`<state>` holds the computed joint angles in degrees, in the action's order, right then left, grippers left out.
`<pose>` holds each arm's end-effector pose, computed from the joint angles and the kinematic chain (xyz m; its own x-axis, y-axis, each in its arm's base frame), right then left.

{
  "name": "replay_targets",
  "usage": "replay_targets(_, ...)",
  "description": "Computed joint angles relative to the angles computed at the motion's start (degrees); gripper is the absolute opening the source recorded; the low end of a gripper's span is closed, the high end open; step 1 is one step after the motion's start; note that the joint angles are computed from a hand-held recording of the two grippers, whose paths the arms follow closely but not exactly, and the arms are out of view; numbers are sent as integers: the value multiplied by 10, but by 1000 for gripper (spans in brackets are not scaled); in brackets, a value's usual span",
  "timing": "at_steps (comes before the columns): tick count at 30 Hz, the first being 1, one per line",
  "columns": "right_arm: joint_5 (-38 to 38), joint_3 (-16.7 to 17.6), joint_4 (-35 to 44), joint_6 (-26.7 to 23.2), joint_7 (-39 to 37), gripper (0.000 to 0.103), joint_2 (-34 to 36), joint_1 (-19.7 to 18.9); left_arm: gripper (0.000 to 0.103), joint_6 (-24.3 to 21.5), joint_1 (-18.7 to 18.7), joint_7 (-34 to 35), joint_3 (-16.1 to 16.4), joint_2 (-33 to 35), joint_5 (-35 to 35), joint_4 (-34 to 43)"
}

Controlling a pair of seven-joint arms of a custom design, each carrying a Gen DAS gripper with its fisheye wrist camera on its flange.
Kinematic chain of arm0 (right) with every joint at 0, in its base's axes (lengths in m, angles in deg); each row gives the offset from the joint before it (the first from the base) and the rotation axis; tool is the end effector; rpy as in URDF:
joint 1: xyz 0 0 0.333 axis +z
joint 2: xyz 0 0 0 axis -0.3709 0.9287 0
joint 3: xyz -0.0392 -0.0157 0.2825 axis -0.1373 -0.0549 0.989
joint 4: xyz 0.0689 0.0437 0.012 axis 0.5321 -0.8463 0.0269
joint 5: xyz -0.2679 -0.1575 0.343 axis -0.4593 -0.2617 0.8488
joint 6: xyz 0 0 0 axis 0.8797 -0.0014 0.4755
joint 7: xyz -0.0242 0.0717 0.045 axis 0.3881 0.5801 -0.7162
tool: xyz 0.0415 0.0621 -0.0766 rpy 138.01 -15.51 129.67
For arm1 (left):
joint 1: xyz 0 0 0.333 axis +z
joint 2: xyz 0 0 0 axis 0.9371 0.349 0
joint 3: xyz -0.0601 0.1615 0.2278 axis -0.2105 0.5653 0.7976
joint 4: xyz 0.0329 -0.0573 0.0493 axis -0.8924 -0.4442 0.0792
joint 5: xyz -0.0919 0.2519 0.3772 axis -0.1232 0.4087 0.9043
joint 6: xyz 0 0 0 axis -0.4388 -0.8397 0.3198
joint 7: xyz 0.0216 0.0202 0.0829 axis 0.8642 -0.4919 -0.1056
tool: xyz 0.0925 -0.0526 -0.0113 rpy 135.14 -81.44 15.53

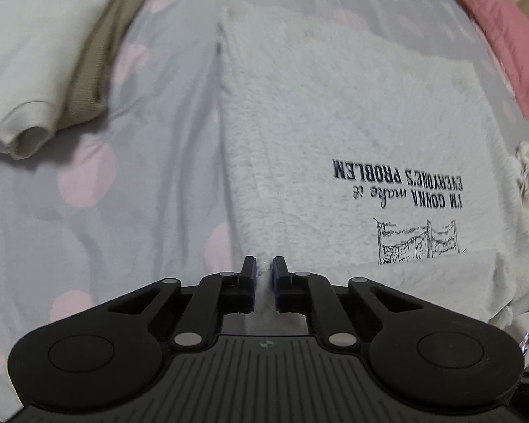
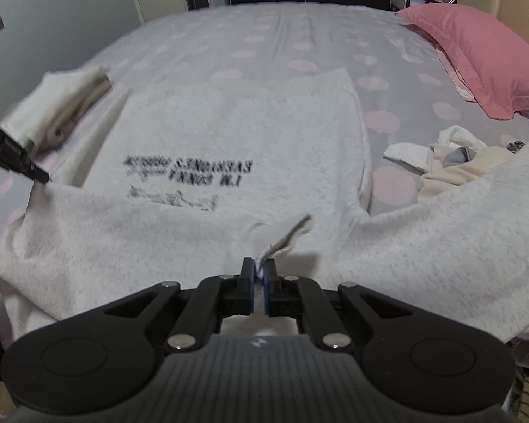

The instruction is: Fold clothes

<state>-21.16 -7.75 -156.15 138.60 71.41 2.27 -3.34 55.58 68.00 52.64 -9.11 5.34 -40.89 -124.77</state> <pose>0.5623 0.1878 0.3710 0.5453 -0.8287 -0.1260 -0.6973 -0.3650 -0.6169 0.4954 -0.0299 0.5042 0.3660 -0.9177 0.1547 -0.8851 -0.3946 -0.2469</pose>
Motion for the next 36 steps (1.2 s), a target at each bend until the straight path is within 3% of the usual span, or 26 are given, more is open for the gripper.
replay_targets(4,39,-3,14,-20,-17,6,11,3,5,-14,20,-10,10,-31,13,-29)
replay_targets(5,41,-1,19,-22,-18,6,17,4,0,-21,28,-16,4,-34,28,-32)
replay_targets(8,33,7,33,-20,-16,5,38,3,0,-46,58,-44,-35,-32,130,-35)
replay_targets(11,-3,15,40,-10,8,6,55,1,0,-24,51,-52,-6,-49,105,-58)
replay_targets(15,-30,18,42,-6,37,6,62,-5,0,6,35,-28,8,-62,79,-74)
replay_targets(16,-33,18,43,-7,43,8,63,-6,4,15,29,-21,13,-63,67,-77)
replay_targets(19,-33,19,46,-9,51,11,65,-9,32,31,17,-1,20,-57,37,-77)
replay_targets(22,-34,20,45,-6,60,11,64,-10,40,34,20,-1,8,-44,41,-71)
replay_targets(28,-37,22,47,-8,59,15,67,-9,40,56,26,-15,8,-20,34,-73)
replay_targets(31,-42,22,48,-8,61,15,69,-10,39,44,19,-2,12,1,19,-62)
replay_targets(33,-48,21,49,-10,69,15,71,-11,36,35,17,4,4,11,24,-55)
replay_targets(36,-63,20,51,-12,82,15,75,-13,18,25,23,0,-8,15,46,-49)
